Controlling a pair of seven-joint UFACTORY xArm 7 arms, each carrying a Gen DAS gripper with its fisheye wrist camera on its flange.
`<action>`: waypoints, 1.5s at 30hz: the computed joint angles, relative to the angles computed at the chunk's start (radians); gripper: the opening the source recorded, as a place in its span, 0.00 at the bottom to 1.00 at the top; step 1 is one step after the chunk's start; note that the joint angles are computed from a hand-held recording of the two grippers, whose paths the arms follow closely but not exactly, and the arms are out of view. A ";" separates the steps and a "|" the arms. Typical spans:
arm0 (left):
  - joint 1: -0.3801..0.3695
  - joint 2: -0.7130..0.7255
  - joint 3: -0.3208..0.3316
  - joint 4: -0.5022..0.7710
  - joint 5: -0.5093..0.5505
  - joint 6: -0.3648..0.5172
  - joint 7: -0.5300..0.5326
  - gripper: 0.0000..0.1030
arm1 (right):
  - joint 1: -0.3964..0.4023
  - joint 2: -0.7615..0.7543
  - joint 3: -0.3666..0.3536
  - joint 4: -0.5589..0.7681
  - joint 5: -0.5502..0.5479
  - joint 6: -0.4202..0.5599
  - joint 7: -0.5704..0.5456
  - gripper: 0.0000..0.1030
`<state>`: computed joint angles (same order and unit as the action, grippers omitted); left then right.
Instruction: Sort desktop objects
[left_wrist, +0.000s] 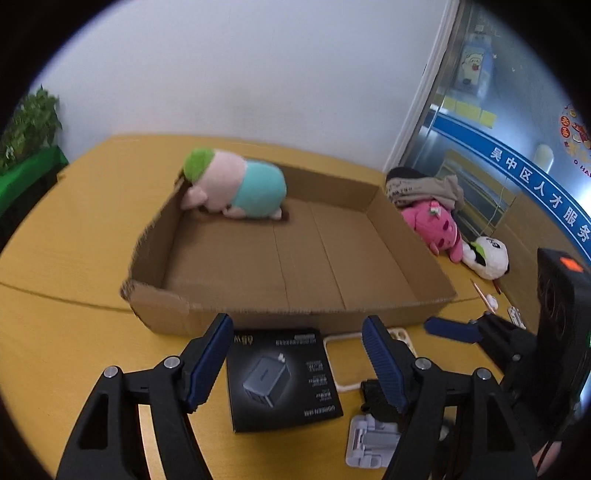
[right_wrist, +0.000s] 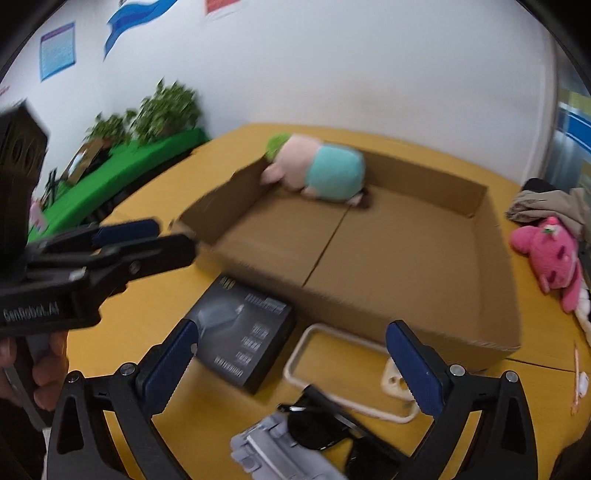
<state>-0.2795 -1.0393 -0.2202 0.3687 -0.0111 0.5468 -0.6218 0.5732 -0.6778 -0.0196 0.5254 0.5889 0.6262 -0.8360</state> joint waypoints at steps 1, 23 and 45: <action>-0.012 0.011 0.018 -0.008 -0.012 0.002 0.006 0.70 | 0.010 0.002 0.002 -0.011 0.006 0.004 -0.005 1.00; -0.106 0.131 0.207 -0.142 -0.260 -0.096 0.200 0.65 | 0.060 0.222 0.115 -0.021 0.013 -0.094 0.037 0.93; -0.011 -0.086 0.014 -0.022 -0.075 0.025 0.012 0.53 | 0.190 -0.103 0.044 -0.138 -0.032 -0.239 0.111 0.91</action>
<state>-0.2903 -1.1250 -0.2063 0.3464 -0.0856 0.5721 -0.6100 0.7633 -0.7807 0.0243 0.3875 0.5570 0.3875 -0.7246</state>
